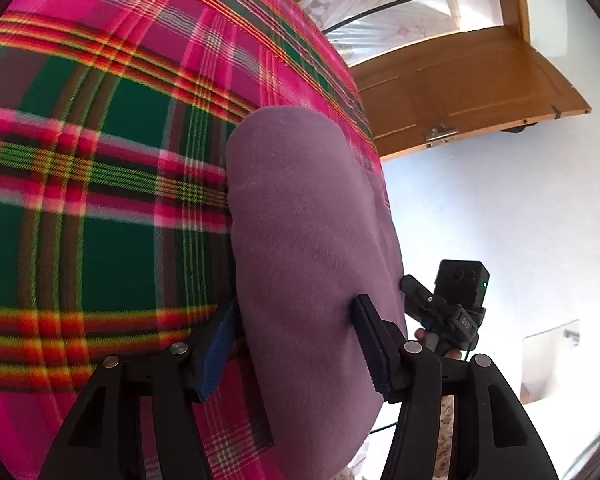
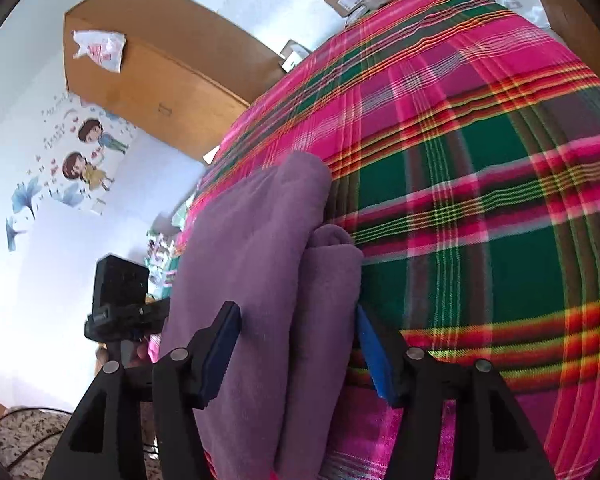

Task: Fold clothes
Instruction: 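Move both grippers to the edge of the folded fleece stack, then close both grippers on the folded fleece stack edge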

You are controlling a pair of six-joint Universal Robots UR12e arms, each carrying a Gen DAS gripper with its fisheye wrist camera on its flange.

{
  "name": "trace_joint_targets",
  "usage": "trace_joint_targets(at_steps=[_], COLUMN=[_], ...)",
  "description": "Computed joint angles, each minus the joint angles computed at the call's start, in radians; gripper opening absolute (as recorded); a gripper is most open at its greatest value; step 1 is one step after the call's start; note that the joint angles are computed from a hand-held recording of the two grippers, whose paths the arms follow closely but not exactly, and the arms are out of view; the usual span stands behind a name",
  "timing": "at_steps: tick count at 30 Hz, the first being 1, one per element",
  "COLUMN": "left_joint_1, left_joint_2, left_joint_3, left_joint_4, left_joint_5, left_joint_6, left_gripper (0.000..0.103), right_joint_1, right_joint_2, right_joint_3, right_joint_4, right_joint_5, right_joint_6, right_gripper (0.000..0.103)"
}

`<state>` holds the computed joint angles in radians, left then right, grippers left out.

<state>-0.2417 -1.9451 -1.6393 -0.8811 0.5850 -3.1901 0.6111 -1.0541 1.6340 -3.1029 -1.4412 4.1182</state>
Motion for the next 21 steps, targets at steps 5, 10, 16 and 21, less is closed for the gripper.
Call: trace_joint_targets(at_steps=[5, 10, 16, 21], left_joint_1=[-0.006, -0.008, -0.010, -0.016], left_joint_2=[-0.015, -0.014, -0.012, -0.020], left_joint_3=[0.024, 0.024, 0.023, 0.030], left_joint_4=[-0.037, -0.067, -0.087, -0.081], left_joint_5=[-0.013, -0.017, -0.019, -0.019], left_joint_6=[0.027, 0.071, 0.104, 0.089], left_gripper=[0.061, 0.061, 0.061, 0.061], right_joint_1=[-0.003, -0.004, -0.006, -0.002], right_joint_2=[0.012, 0.017, 0.014, 0.010], right_joint_3=[-0.020, -0.028, -0.026, -0.024], right_joint_4=[0.003, 0.008, 0.005, 0.013], right_joint_5=[0.024, 0.049, 0.058, 0.052], right_joint_6=[-0.018, -0.039, -0.038, -0.042], right_gripper=[0.063, 0.065, 0.065, 0.064])
